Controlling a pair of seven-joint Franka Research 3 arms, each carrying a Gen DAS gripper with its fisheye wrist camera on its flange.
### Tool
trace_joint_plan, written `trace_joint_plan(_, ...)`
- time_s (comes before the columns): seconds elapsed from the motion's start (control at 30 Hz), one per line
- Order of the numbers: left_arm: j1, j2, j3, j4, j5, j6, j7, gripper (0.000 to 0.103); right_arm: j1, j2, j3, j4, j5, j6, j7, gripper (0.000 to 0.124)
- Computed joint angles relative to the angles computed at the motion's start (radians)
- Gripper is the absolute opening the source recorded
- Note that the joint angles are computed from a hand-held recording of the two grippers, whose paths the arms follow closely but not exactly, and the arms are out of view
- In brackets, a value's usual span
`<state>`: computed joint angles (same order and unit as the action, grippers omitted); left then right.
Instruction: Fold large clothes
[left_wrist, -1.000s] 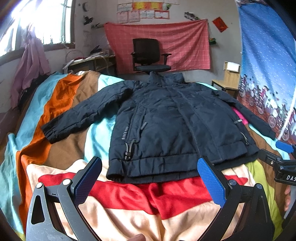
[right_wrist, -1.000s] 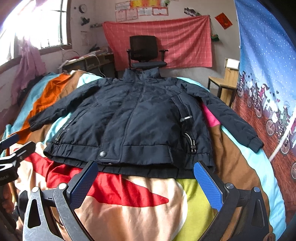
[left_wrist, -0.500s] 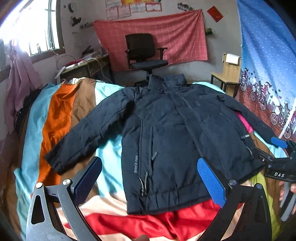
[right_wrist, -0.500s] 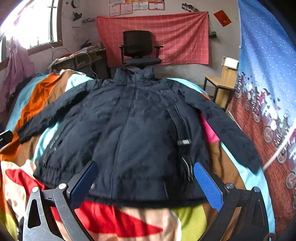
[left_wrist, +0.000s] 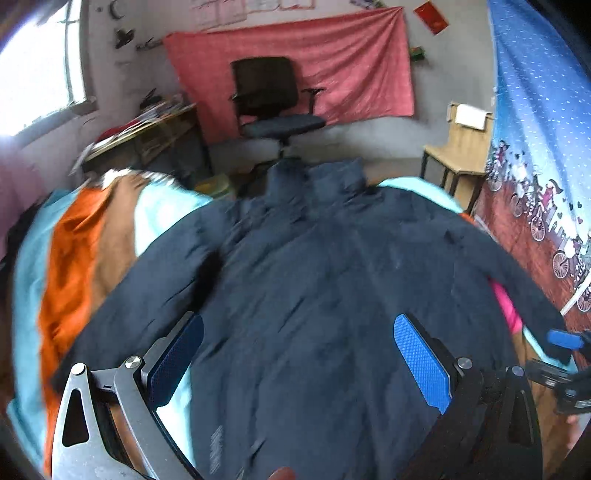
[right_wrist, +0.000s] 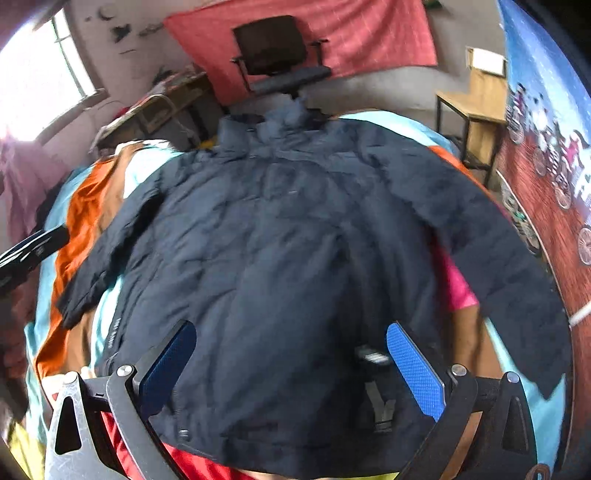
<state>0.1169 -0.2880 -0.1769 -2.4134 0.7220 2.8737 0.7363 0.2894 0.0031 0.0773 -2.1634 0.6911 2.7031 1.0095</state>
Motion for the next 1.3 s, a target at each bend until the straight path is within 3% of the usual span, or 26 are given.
trace_joint_plan(0.1,0.058,0.159,-0.04,0.1,0.169,0.096,-0.142,0.101,-0.028,0.014,-0.025,0.032,-0.12,-0.016,0.081,0.103)
trace_joint_plan(0.2,0.041,0.297,-0.022,0.222,0.299,0.113,-0.218,0.101,-0.059,0.035,-0.042,0.067,-0.144,-0.064,0.104,0.103)
trace_joint_plan(0.3,0.014,0.417,-0.018,0.306,0.128,0.113,-0.058,0.101,-0.088,0.065,-0.052,0.073,-0.118,-0.083,0.127,0.103)
trace_joint_plan(0.4,0.021,0.519,-0.052,0.389,-0.077,0.113,0.092,0.101,-0.143,0.108,-0.055,0.085,0.056,-0.18,0.073,0.103)
trace_joint_plan(0.5,-0.011,0.621,-0.046,0.503,-0.148,0.104,0.145,0.101,-0.208,0.146,-0.062,0.078,0.263,-0.277,0.022,0.103)
trace_joint_plan(0.6,-0.056,0.727,-0.029,0.635,-0.202,0.067,0.197,0.101,-0.258,0.17,-0.071,0.05,0.464,-0.271,0.025,0.103)
trace_joint_plan(0.73,-0.114,0.829,-0.002,0.755,-0.255,0.018,0.257,0.101,-0.327,0.232,-0.078,0.079,0.673,-0.34,0.092,0.103)
trace_joint_plan(0.83,-0.132,0.901,0.006,0.848,-0.319,0.009,0.294,0.101,-0.346,0.268,-0.077,0.117,0.714,-0.346,0.121,0.103)
trace_joint_plan(0.93,-0.133,0.952,-0.004,0.924,-0.393,0.019,0.329,0.101,-0.369,0.319,-0.076,0.15,0.737,-0.343,0.229,0.103)
trace_joint_plan(1.03,-0.155,1.018,-0.005,1.016,-0.448,-0.044,0.372,0.101,-0.406,0.343,-0.064,0.144,0.839,-0.349,0.314,0.102)
trace_joint_plan(1.1,-0.184,1.051,0.015,1.056,-0.453,-0.093,0.398,0.101,-0.418,0.343,-0.063,0.135,0.863,-0.355,0.354,0.095)
trace_joint_plan(1.17,-0.237,1.064,0.077,1.068,-0.415,-0.104,0.382,0.101,-0.416,0.334,-0.071,0.134,0.811,-0.353,0.391,0.063)
trace_joint_plan(1.2,-0.247,1.068,0.088,1.073,-0.407,-0.109,0.38,0.101,-0.417,0.331,-0.07,0.133,0.805,-0.352,0.388,0.055)
trace_joint_plan(1.23,-0.254,1.073,0.096,1.082,-0.4,-0.123,0.382,0.101,-0.415,0.325,-0.072,0.132,0.791,-0.342,0.396,0.04)
trace_joint_plan(1.3,-0.261,1.092,0.099,1.114,-0.393,-0.169,0.398,0.102,-0.411,0.313,-0.079,0.128,0.749,-0.318,0.403,0.03)
